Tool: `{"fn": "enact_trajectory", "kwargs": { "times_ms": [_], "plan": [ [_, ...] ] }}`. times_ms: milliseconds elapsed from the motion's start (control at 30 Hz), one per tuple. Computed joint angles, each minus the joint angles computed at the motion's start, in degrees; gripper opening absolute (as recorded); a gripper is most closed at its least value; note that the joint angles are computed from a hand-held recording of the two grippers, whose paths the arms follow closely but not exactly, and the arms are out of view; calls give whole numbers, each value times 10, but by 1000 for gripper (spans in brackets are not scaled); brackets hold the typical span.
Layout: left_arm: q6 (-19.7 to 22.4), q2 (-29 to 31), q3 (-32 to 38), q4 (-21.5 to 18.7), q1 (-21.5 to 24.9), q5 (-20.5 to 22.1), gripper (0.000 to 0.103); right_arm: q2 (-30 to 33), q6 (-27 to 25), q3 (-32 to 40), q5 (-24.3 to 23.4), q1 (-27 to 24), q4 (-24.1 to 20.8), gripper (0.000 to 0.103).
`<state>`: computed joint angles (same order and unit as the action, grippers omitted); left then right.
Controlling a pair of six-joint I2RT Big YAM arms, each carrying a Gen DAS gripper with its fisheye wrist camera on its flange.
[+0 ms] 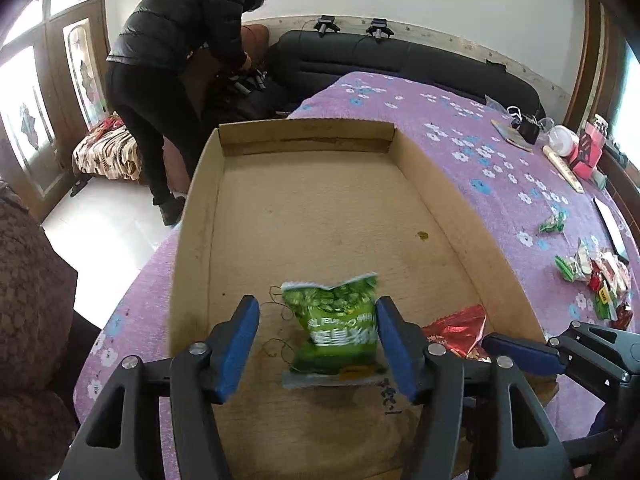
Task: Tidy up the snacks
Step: 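Open both tools to drop the green bag and red candy into the box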
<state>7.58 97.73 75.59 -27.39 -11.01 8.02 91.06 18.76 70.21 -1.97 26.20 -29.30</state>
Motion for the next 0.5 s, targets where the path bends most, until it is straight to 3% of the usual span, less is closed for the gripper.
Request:
{"fn": "enact_trajectory", "kwargs": {
  "times_ms": [500],
  "plan": [
    [1,-27,-7,0,-3,20,64,-57,31,-29,1,-16,0,45]
  ]
}}
